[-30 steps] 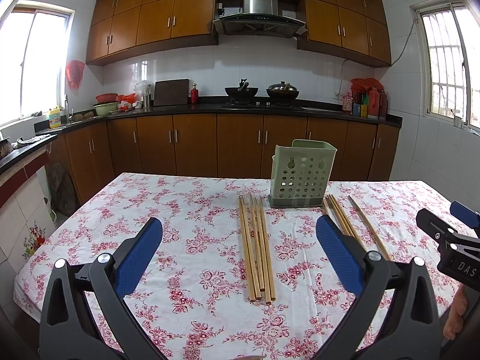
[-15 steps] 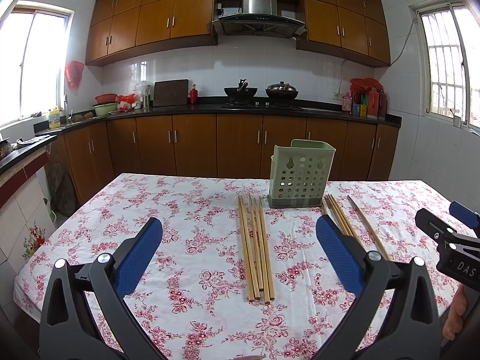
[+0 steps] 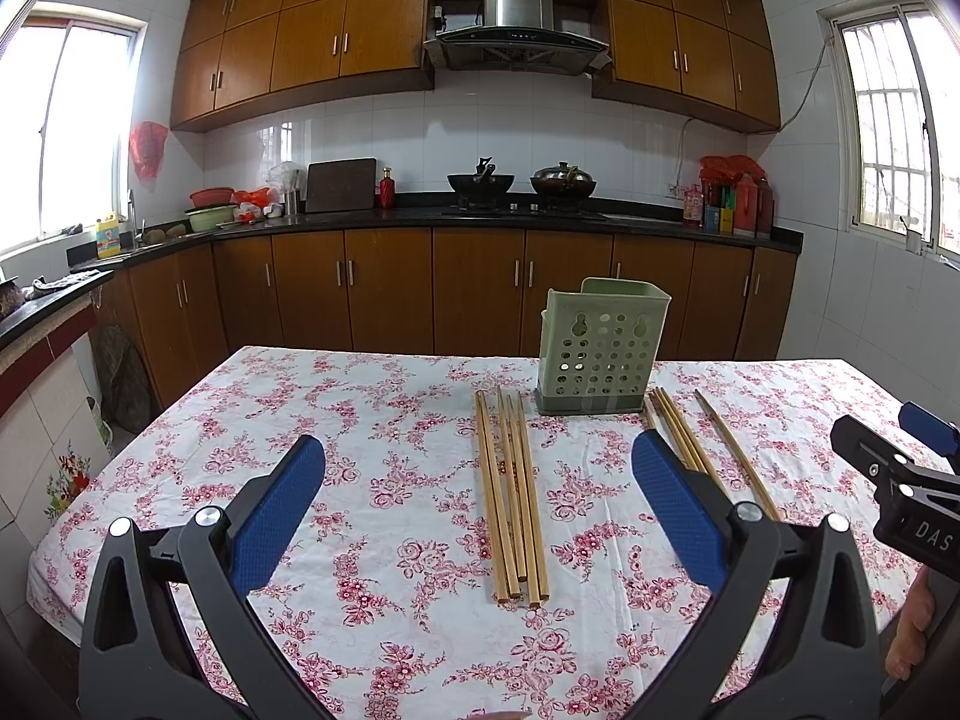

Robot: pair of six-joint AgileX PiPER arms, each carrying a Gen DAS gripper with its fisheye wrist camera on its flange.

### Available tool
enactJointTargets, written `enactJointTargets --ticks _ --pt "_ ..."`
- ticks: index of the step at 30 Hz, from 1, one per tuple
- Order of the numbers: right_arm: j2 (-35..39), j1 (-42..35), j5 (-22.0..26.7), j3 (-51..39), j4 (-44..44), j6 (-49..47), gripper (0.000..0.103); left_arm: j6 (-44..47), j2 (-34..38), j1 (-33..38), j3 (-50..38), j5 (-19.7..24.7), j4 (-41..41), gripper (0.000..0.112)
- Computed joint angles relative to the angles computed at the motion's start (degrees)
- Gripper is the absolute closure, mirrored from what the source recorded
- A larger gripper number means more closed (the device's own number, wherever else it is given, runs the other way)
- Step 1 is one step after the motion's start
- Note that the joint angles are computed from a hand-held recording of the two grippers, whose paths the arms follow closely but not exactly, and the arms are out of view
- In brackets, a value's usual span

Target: Organize utensils

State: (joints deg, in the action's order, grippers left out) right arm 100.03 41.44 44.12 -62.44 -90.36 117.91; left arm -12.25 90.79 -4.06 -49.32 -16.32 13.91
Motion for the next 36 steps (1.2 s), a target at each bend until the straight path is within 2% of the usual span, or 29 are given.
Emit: enactJointTargets --ticks 26,31,34,35,36 --pt "-0.08 -0.2 -0.22 0.22 -0.17 0.25 0.004 -0.86 -0.13 0.16 -0.02 0.24 0.97 0.011" --pt "-0.01 -0.42 -0.32 0.43 -0.26 0.43 0.004 1.76 0.34 -0.61 -0.36 0.71 -2.05 0.011" --pt "0.29 -1.87 -2.19 0.04 1.09 -0.19 0.004 1.82 1.1 -0.76 -0.95 1.81 -2.84 0.011" --pt "0.64 -2.78 -3.22 -0.35 2.27 -0.82 0.004 -0.51 2.22 -0.48 -2.34 3.59 -1.05 0.011" --pt "0.86 -3.28 -3.62 -0.5 3.45 -1.51 0.004 -0.56 3.78 -0.35 -2.6 3.08 -1.09 0.011"
